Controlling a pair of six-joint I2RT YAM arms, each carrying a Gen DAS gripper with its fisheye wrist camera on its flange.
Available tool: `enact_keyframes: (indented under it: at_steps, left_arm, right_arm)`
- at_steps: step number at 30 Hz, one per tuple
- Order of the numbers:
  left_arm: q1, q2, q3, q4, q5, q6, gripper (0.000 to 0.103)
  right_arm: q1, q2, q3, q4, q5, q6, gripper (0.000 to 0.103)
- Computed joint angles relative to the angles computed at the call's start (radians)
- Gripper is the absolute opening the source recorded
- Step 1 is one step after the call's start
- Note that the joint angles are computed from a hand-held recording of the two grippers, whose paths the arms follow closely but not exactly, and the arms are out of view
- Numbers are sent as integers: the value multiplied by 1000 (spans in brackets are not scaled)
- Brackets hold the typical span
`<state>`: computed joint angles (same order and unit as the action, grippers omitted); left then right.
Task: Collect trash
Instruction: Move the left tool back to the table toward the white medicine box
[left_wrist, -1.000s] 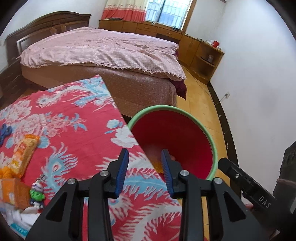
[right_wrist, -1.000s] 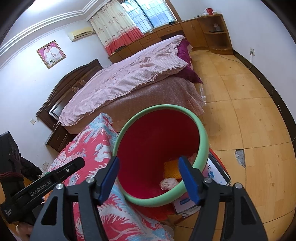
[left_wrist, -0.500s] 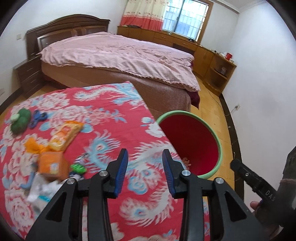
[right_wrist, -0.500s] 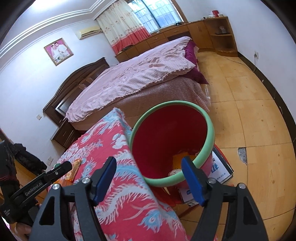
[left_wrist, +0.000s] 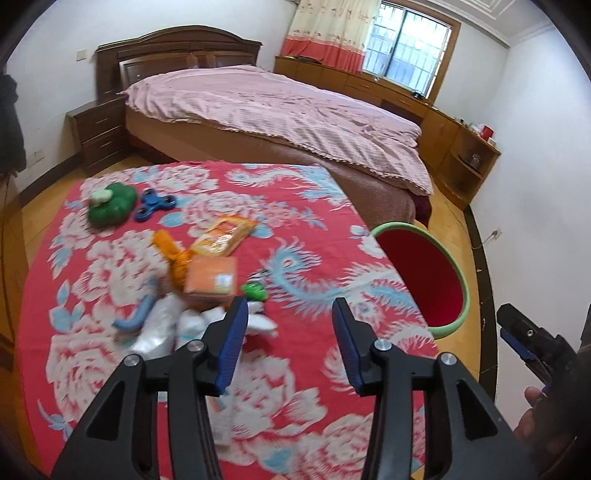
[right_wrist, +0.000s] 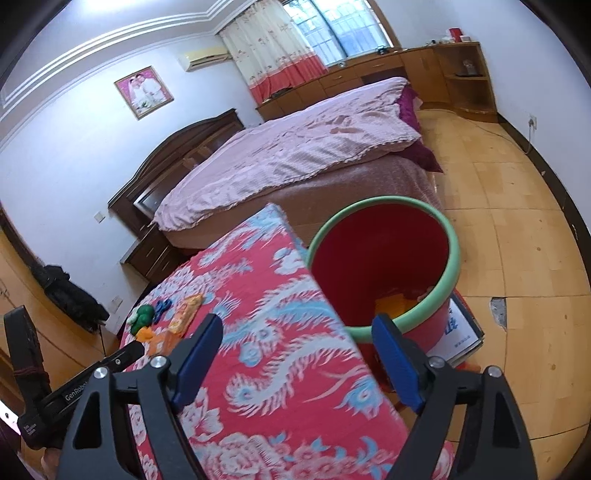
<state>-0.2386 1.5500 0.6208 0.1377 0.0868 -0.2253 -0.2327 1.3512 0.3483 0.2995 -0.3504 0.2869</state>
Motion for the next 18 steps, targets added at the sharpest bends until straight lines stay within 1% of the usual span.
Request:
enact_keyframes:
  at_steps: [4, 8, 18]
  left_arm:
    - [53, -49, -63, 7, 8, 24, 48]
    - [113, -93, -131, 39, 17, 62, 48]
    - [239, -69, -212, 89, 80, 113, 49]
  right_arm:
    - [78, -41, -26, -8, 52, 21, 87]
    - [142, -56, -45, -5, 88, 42, 88]
    - [261, -35, -57, 1, 165, 67, 88]
